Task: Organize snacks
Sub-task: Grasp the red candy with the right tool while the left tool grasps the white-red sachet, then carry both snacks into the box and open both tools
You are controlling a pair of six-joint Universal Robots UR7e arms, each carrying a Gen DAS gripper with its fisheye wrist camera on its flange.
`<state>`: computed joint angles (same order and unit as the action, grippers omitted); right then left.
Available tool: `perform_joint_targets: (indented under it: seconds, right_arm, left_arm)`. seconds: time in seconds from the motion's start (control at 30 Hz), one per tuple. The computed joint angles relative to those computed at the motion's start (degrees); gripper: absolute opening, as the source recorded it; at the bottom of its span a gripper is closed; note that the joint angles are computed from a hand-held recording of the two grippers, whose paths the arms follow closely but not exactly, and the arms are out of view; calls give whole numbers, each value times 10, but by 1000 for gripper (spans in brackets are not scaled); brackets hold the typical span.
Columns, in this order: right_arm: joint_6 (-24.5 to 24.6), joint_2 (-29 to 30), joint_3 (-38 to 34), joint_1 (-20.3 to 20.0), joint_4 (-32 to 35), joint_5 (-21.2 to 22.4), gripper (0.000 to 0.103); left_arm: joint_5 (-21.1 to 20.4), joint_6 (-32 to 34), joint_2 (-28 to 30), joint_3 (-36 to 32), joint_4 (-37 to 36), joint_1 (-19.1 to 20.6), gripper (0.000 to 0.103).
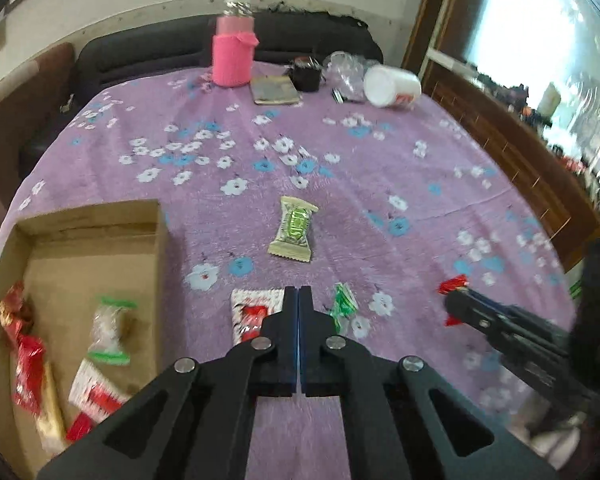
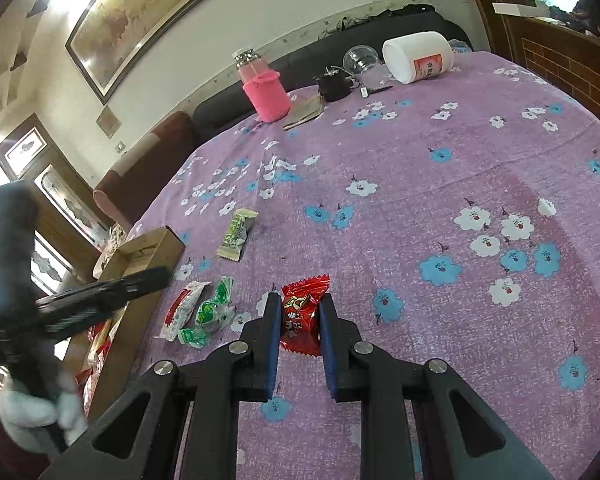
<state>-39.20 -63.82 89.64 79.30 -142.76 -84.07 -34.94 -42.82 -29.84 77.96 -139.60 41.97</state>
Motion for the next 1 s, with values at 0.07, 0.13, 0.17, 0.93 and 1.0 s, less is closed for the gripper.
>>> perform_joint_targets:
  seconds: [0.07,0.13,0.17,0.93,1.0]
  right_arm:
    - [4,0,-2,-2,9,4,19]
    - [4,0,-2,-2,12,5,19]
    - [6,0,-1,-2,8,1,19]
    - [17,8,-12,-5,11,1,19]
    - [10,3,-2,-3,-4,-3,19]
  left_arm:
    - [-23,-6,-13,15,-18,0,1]
    - [-34,-15,-13,13,-4,5,18]
    - [-31,-22,-9,6,15,7,38]
    - [11,-10,-22,44,-7,1,21]
    - [21,-28,-57,87,-31,-11,21]
